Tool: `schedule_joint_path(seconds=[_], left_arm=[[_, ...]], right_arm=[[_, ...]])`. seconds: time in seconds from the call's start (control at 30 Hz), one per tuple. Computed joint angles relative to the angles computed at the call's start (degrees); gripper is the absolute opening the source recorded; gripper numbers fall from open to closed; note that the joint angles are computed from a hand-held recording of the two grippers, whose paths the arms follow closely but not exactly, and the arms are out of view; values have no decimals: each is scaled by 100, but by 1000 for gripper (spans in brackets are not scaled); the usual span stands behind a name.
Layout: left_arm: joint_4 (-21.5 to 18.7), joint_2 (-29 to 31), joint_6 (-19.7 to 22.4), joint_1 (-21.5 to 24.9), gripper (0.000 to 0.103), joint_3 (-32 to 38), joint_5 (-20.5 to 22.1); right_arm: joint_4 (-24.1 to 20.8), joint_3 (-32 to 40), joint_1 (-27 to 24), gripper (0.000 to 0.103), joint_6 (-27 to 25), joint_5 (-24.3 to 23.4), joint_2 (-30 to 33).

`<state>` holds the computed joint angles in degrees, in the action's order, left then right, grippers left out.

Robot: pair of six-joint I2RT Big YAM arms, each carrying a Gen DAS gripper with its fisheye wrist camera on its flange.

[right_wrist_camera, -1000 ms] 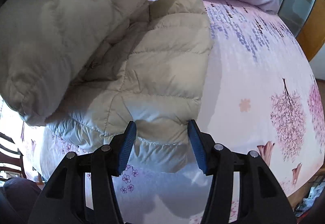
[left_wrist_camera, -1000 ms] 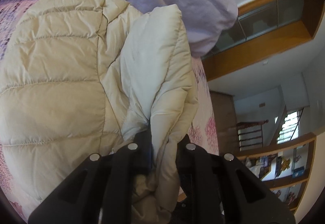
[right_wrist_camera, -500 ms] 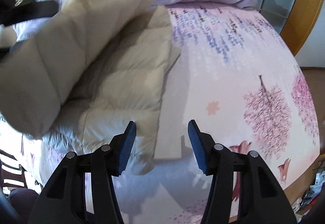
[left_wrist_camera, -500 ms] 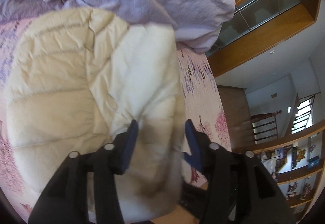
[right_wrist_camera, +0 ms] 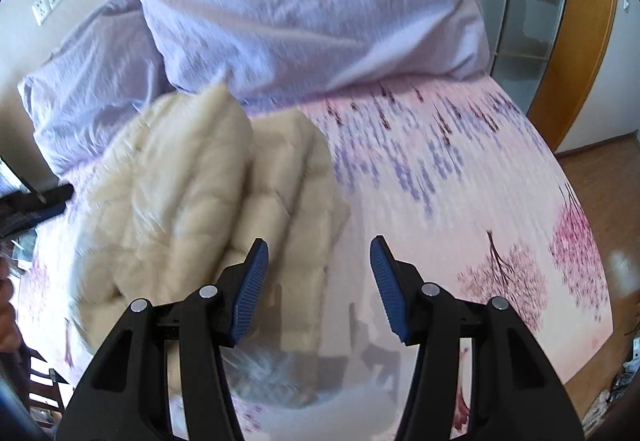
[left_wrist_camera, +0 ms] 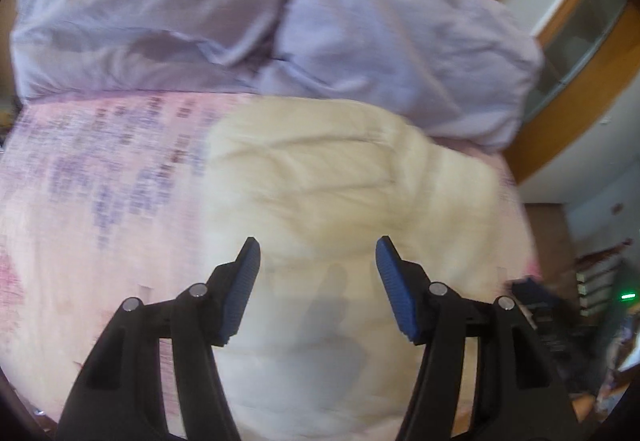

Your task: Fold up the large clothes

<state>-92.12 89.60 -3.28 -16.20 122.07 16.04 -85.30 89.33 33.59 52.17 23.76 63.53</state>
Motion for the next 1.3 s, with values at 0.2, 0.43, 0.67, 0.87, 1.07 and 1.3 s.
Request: schedule_joint_path(seconds=[0.2,0.43,0.67,0.87,1.07,1.3], left_arm=[[-69,225,-14,328,60,-13,-192],[-78,266,23,250,60,-403,18],[73,143,88,76,61,-752,174],[89,83,119,-22,62,-868,200],[95,44,152,-51,63,-880,161],[154,4,181,-84,64,-917,132]], right_arm=[[117,568,93,55,-178,54,358],[235,1016,249,55,-233,4,708],[338,1358,311,55,-271,-87,1077],[344,1660,247,55,-307,-124,1441],[302,1754,61,55,-172,-110,1741],[293,1267,-135,55,77,-109,1632]])
